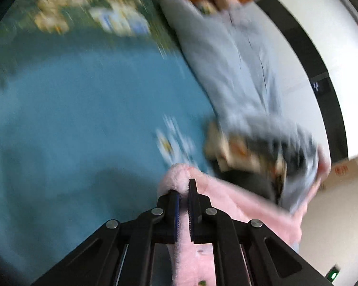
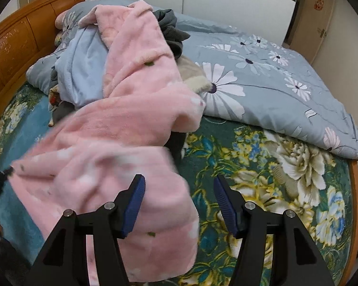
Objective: Fold clothes
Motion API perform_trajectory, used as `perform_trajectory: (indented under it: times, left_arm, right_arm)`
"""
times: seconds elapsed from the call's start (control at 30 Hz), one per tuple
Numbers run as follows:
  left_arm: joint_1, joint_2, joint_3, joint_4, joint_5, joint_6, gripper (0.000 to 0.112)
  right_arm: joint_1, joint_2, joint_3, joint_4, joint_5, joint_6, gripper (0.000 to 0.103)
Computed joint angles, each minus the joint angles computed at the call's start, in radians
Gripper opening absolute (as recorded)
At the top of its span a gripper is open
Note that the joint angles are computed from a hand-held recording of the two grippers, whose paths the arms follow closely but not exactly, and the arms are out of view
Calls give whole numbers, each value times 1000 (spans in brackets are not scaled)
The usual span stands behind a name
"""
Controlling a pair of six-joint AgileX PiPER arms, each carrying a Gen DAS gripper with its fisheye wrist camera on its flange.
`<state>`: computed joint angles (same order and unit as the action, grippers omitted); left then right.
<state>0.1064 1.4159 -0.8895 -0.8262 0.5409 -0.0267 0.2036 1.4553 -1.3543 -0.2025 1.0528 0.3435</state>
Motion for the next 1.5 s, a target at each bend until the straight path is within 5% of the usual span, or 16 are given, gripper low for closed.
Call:
perform_trajectory:
  times: [0.27,0.4,0.57,0.7,0.77,0.83,0.93,1.23,1.33,1.5]
  left_arm:
    - [294,105,-438,401,223,-112,6]
    - [276,257,-666,594,340,-150,7]
    - [222,399,-733,635,416,-173,10]
    - [224,418,-676,565,442,-155,21]
    - [228,378,-610,543,444,-152,47]
    - [256,274,-457,482,379,-125,63]
    - [293,93,-200,388,288,-113,65]
    - [212,-31,226,218,153,-270,63]
    - [178,-16,250,170,130,-268,25]
    - [236,-136,249,293,122,-402,13]
  right_arm:
    - [110,74,-62,-4,27,38,61]
    - [156,102,-80,-11,47,70,61]
    - [194,126,-91,-3,72,108,61]
    - [220,132,-96,-15,90,121,61]
    - [223,134,-99,-13,88,126,61]
    - [225,136,-101,-8,84,131,61]
    - [223,128,-80,21,45,138,61]
    - [193,62,7,114,-9,151,61]
    - [168,7,50,93,7,156,61]
    - [104,-59,122,129,15,157,61]
